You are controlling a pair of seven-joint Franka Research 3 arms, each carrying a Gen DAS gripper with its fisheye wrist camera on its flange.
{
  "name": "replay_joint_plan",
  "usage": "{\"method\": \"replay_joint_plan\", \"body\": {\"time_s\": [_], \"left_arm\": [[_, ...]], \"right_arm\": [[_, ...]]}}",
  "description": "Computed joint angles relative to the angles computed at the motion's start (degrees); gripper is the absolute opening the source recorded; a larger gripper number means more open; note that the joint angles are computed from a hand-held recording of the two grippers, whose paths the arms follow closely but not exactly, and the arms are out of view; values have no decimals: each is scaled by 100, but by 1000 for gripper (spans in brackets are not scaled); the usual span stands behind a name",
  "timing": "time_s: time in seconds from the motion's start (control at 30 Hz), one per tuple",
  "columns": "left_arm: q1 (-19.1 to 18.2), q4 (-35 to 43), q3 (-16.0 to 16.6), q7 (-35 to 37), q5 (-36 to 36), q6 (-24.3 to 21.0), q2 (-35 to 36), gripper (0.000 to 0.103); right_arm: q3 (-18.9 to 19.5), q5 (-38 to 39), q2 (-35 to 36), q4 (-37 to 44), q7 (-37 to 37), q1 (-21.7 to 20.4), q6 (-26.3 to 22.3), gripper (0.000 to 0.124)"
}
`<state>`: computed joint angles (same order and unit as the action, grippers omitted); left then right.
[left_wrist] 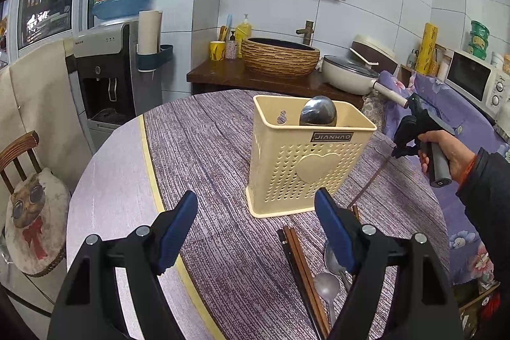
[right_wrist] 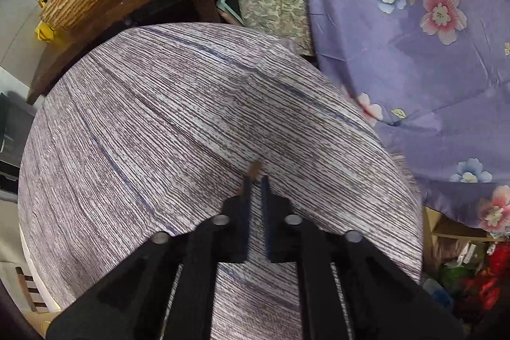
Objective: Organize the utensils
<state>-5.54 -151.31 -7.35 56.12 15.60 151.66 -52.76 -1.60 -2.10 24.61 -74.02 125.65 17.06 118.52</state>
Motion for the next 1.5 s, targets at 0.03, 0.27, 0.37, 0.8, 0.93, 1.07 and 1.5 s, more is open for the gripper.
{"method": "replay_joint_plan", "body": {"time_s": [0.03, 0.27, 0.37, 0.8, 0.93, 1.07, 1.5], "left_arm": [[-15, -20, 22, 7, -6, 37, -4, 75], [-57, -186, 157, 123, -69, 260, 34, 75], [-48, -287, 231, 184, -113, 343, 20, 75], [4, -416, 300, 433, -246, 480, 91, 75], [108, -437, 221, 410, -196, 446, 10, 75], [138, -428, 193, 339, -194, 421, -9, 75], [72, -321, 54, 130, -130, 259, 35, 75]], "right_arm": [[10, 47, -43, -55, -5, -17, 16, 25], [100, 809, 22, -217, 248, -192, 109, 27], [61, 719, 132, -28, 506, -120, -10, 26], [-132, -643, -266, -815, 1477, 346, 955, 9], [-82, -481, -427, -1293, 1597, 230, 1855, 9], [-94, -615, -562, -1483, 1497, 239, 2611, 8], [226, -339, -1876, -3014, -394, 133, 5072, 8]]}}
